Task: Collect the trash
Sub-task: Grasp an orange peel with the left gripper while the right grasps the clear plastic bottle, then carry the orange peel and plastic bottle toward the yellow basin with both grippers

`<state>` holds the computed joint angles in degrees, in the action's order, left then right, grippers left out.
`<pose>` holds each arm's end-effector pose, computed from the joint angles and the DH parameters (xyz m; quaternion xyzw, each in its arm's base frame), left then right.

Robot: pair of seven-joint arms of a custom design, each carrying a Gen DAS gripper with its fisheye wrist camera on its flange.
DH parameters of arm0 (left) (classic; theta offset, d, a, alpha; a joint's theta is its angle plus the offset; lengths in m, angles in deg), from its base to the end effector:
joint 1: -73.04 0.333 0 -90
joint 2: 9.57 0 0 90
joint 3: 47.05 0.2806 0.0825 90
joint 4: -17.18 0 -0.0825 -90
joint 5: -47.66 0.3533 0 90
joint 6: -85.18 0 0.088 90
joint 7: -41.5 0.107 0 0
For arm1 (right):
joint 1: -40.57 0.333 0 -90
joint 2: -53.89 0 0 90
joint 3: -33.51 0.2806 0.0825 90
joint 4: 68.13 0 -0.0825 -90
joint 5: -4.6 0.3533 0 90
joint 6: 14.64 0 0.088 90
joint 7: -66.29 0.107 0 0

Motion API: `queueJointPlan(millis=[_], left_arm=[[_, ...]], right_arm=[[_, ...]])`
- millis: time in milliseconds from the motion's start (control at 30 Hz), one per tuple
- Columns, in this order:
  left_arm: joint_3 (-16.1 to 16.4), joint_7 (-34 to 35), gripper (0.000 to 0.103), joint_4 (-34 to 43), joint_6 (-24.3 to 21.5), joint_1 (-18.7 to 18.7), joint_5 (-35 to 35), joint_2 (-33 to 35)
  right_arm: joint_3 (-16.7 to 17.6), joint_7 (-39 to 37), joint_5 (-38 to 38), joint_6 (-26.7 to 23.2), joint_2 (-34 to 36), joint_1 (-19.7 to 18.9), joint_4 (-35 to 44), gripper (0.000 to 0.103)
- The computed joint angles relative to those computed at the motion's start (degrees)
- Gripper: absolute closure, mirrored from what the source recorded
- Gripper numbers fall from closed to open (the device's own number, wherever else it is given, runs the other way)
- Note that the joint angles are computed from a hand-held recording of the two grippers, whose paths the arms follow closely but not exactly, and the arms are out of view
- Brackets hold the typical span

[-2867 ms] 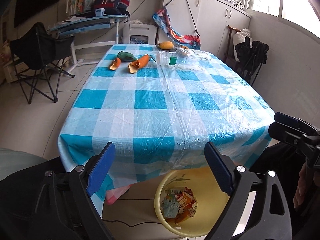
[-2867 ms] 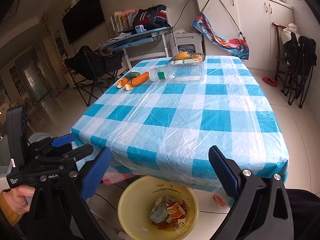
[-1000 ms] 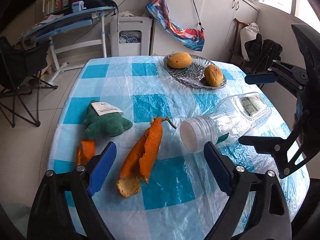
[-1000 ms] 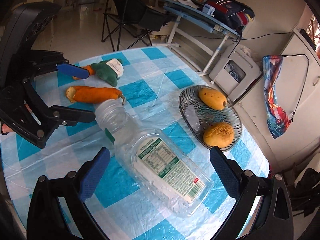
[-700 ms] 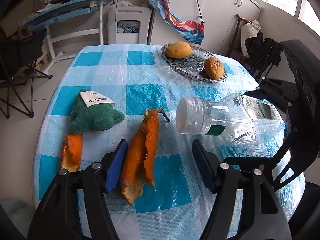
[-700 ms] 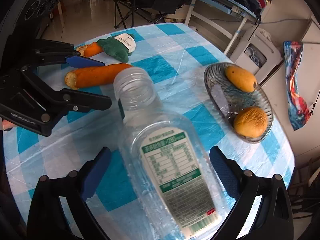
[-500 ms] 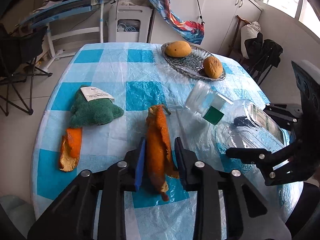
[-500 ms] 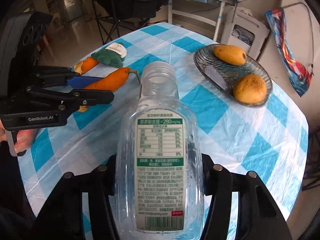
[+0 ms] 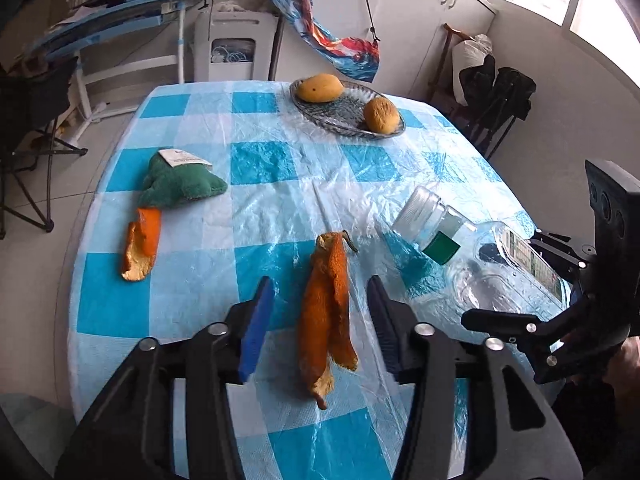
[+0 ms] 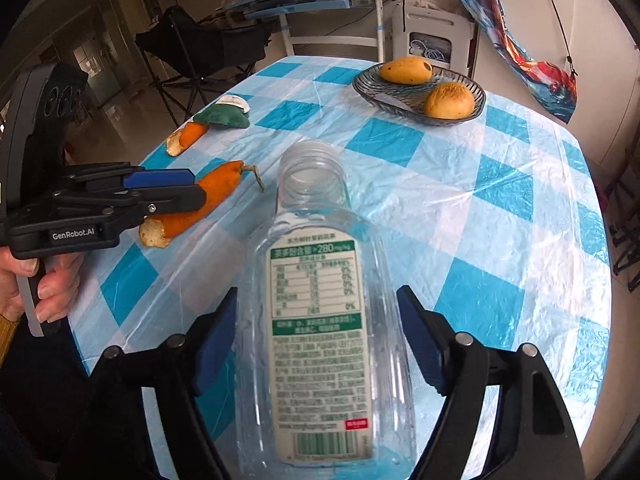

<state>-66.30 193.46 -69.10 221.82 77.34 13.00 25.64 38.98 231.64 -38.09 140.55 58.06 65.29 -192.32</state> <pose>0.6725 -0.1424 0.3410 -0.3260 0.8803 -0.3445 0.0036 0.4654 0.2976 0.3896 -0.6093 0.7295 -0.1907 0.2452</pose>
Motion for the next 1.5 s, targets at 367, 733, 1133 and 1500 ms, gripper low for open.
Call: queueJointPlan(millis=[367,733,1133,1500], left_arm=[[0.31,0.13,0.044,-5.36,10.12,-2.71,5.41,-1.52],[-0.79,-3.89,0.087,-4.35,9.70,-0.17,0.81,-1.33],[1.56,-14.05,0.050,-3.08,13.49,-2.97,9.80,0.25],[-0.61,-12.40,0.069,-4.15,13.66,-1.41,11.53,-0.17]], right_arm=[[0.34,0.31,-2.00,-4.47,0.53,0.58,1.37,0.022],[-0.55,-0.72,-2.66,-1.25,3.49,1.68,3.99,0.047],[-1.20,-2.98,-1.19,-3.77,4.54,3.04,5.48,0.027],[-1.82,-2.32,-2.24,-1.06,4.36,2.89,4.80,0.041]])
